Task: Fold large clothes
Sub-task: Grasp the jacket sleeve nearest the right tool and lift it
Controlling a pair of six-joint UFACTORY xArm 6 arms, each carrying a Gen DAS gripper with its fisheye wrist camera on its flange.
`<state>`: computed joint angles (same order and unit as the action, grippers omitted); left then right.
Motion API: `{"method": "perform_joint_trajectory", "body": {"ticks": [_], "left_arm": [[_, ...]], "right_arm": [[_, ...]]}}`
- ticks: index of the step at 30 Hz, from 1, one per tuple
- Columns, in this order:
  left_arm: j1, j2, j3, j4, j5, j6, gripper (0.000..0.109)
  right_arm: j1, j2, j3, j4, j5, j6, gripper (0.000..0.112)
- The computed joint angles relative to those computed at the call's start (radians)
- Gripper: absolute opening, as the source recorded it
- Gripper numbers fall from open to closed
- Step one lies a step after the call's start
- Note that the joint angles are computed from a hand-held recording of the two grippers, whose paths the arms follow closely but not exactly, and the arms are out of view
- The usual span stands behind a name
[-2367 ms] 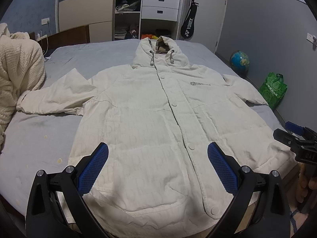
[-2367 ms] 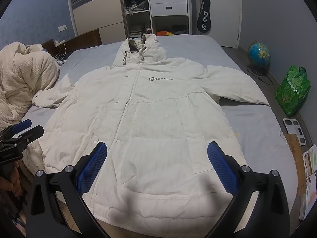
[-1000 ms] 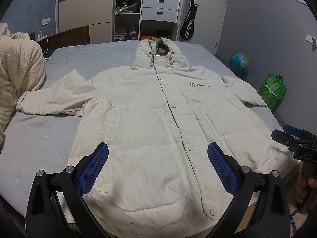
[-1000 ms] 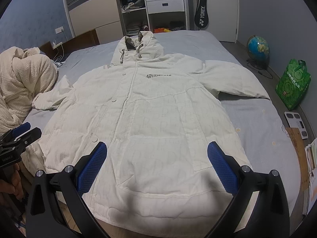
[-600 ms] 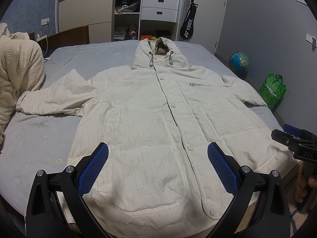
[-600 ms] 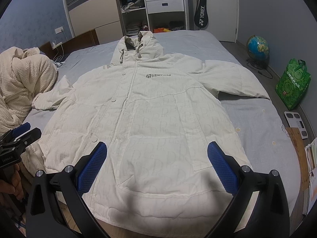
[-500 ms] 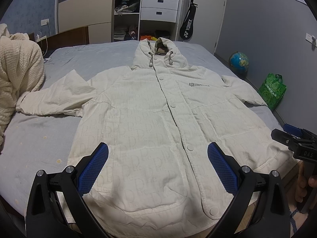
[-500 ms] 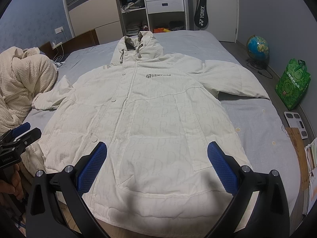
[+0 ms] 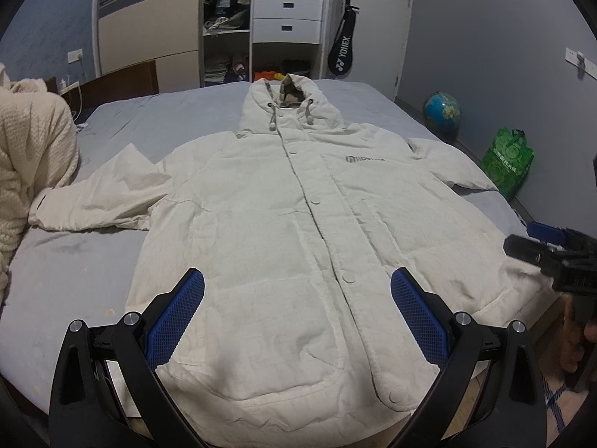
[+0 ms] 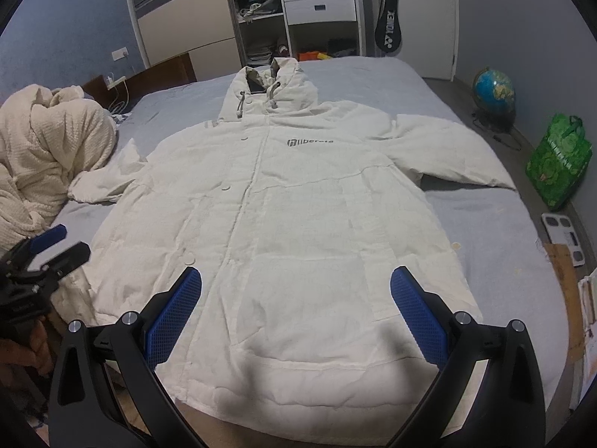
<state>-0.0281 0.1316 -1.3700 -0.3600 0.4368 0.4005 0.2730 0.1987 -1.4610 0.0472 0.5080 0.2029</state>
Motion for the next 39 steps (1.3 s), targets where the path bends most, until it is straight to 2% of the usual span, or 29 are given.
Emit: {"method": "perform_joint_trajectory", "body": {"ticks": [3, 7, 13, 20, 23, 26, 32, 35, 37, 39], "left_arm": [[-0.005, 0.013, -0.021, -0.01, 0.019, 0.026, 0.096], [-0.011, 0.051, -0.079, -0.005, 0.059, 0.048, 0.096], [-0.016, 0.139, -0.222, 0.025, 0.127, 0.08, 0.096], [0.021, 0.324, -0.507, 0.109, 0.244, 0.018, 0.097], [0.044, 0.436, -0.689, 0.169, 0.351, -0.052, 0.097], [0.066, 0.522, -0.822, 0.186, 0.417, -0.096, 0.097], [0.102, 0.735, -1.146, 0.211, 0.631, -0.209, 0.096], [0.106, 0.765, -1.169, 0.219, 0.639, -0.235, 0.096], [0.104, 0.732, -1.094, 0.213, 0.581, -0.235, 0.096], [0.102, 0.689, -0.999, 0.209, 0.506, -0.245, 0.096]], "right_arm": [[-0.013, 0.008, -0.023, 0.04, 0.023, -0.027, 0.097], [-0.042, 0.02, -0.065, -0.033, 0.057, -0.004, 0.097], [-0.124, 0.059, -0.137, -0.045, 0.081, -0.016, 0.097], [-0.253, 0.147, -0.226, 0.042, 0.114, -0.025, 0.097], [-0.312, 0.194, -0.262, 0.146, 0.116, -0.048, 0.097], [-0.369, 0.25, -0.308, 0.328, 0.112, -0.112, 0.097], [-0.471, 0.468, -0.566, 0.64, 0.2, -0.115, 0.097], [-0.503, 0.592, -0.71, 0.808, 0.23, -0.089, 0.094], [-0.516, 0.677, -0.818, 0.865, 0.253, -0.043, 0.09], [-0.527, 0.794, -0.979, 0.852, 0.287, 0.053, 0.088]]}}
